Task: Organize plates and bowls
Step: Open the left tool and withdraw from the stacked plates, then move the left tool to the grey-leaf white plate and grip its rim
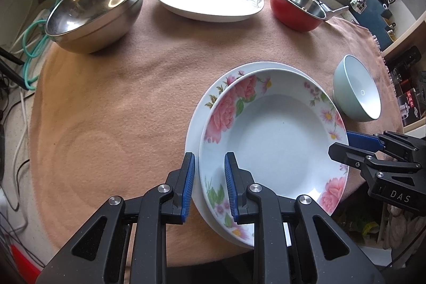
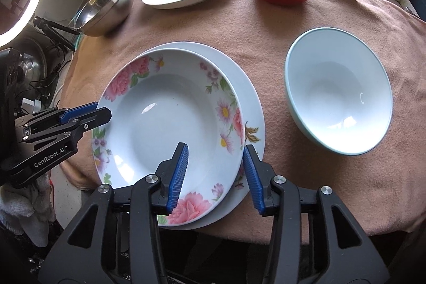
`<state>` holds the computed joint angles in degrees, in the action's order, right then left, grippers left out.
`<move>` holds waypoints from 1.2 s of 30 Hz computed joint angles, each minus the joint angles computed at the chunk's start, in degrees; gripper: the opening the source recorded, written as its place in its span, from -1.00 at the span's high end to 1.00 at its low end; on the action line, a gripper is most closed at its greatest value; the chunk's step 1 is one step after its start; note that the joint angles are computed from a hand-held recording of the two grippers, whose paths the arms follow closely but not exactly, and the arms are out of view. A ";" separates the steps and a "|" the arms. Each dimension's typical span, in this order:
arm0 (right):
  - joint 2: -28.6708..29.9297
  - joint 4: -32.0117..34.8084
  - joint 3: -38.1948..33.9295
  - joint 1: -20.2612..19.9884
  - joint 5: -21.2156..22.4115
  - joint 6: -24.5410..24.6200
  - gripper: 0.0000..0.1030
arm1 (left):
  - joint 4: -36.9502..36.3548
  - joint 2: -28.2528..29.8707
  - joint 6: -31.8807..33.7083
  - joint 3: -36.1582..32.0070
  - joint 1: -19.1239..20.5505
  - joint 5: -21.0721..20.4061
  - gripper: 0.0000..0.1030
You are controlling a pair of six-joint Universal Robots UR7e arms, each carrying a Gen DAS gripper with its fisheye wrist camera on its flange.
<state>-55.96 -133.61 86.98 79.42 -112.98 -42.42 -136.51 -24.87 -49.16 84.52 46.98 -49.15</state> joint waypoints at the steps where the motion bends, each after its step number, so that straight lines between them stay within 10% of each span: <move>1: -0.11 0.08 0.01 -0.04 0.15 -0.01 0.14 | -0.01 -0.10 -0.23 0.11 -0.06 0.13 0.60; 10: -2.25 -0.34 0.95 0.21 3.17 -1.65 -0.10 | -1.82 -1.75 -1.98 2.19 -0.98 1.39 0.58; 19: -5.00 0.67 1.10 0.19 9.11 -5.44 -0.34 | -1.40 -3.66 -4.27 3.35 -2.28 4.98 -0.11; 29: -6.48 1.65 -0.01 -0.14 15.23 -7.23 -0.58 | 2.24 -4.27 -6.39 1.05 -3.14 10.59 -0.11; 36: -3.95 0.07 -1.86 1.69 14.63 -2.79 -0.69 | 1.05 -4.25 3.46 -2.95 -1.04 11.77 -0.11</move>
